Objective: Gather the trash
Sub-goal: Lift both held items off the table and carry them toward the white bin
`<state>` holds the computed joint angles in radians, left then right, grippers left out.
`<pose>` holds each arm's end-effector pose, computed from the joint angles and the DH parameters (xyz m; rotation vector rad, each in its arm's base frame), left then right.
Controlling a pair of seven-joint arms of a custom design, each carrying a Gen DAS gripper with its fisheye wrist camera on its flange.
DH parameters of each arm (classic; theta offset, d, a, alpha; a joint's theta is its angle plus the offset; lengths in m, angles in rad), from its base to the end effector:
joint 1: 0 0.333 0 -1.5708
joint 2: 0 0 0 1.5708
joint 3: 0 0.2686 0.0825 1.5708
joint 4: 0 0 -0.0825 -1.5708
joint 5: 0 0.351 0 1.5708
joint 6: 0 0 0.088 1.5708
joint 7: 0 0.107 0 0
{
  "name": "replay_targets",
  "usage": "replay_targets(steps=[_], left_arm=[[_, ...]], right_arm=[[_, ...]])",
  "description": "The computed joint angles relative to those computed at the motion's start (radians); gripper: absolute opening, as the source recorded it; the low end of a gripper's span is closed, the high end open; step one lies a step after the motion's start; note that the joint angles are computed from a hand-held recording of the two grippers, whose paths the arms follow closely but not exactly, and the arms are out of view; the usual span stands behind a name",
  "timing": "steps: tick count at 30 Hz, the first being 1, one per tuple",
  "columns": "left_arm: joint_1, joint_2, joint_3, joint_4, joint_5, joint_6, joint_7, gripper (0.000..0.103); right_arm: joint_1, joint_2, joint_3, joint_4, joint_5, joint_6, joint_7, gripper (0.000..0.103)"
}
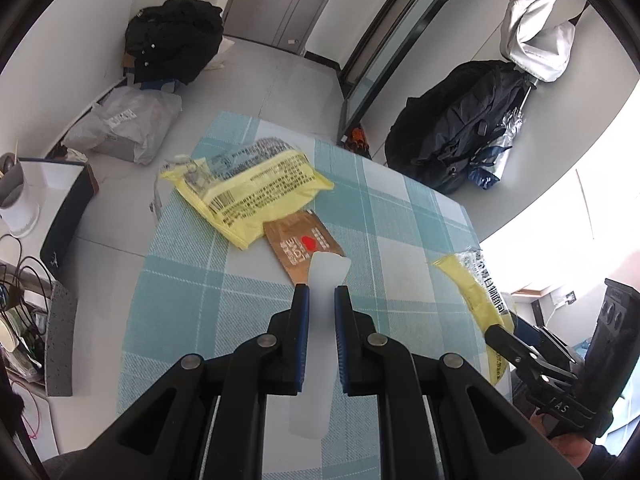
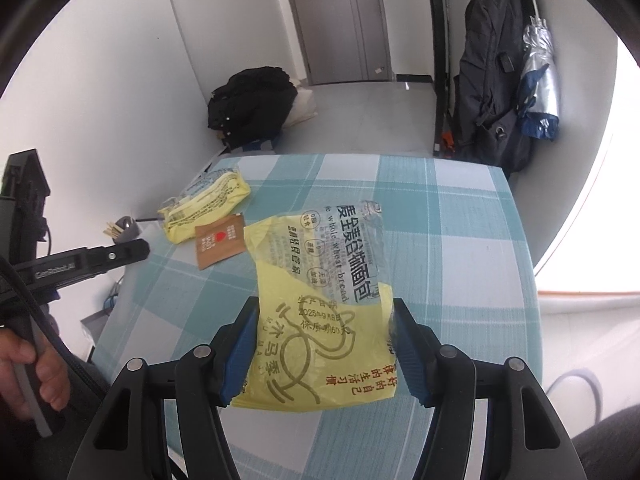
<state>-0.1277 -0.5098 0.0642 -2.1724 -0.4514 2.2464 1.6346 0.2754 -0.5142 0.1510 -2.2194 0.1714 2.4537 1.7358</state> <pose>0.4296 -0.0343 0.6196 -2.0797 1.9709 -1.0864 0.3931 0.1928 0.6207 -1.8626 1.5527 -0.3611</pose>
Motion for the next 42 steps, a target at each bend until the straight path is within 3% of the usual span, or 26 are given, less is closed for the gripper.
replay_targets(steps=[14,26,33,42], left_arm=[[-0.022,-0.028,-0.028,0.006,0.06,0.003,-0.018,0.008],[-0.082,0.017,-0.073,0.159,0.071,0.0,-0.069,0.008],[-0.138,0.111,-0.12,0.321,0.046,-0.005,-0.074,0.008],[-0.195,0.31,-0.223,0.571,0.035,-0.055,-0.064,0.008]], right_arm=[[-0.013,-0.131,-0.019,-0.069,0.032,0.052,-0.024,0.062],[-0.068,-0.228,-0.081,-0.029,0.072,-0.004,-0.065,0.062],[-0.137,-0.304,-0.125,-0.012,0.075,-0.042,-0.104,0.062],[-0.296,-0.415,-0.198,-0.044,0.052,-0.111,-0.11,0.062]])
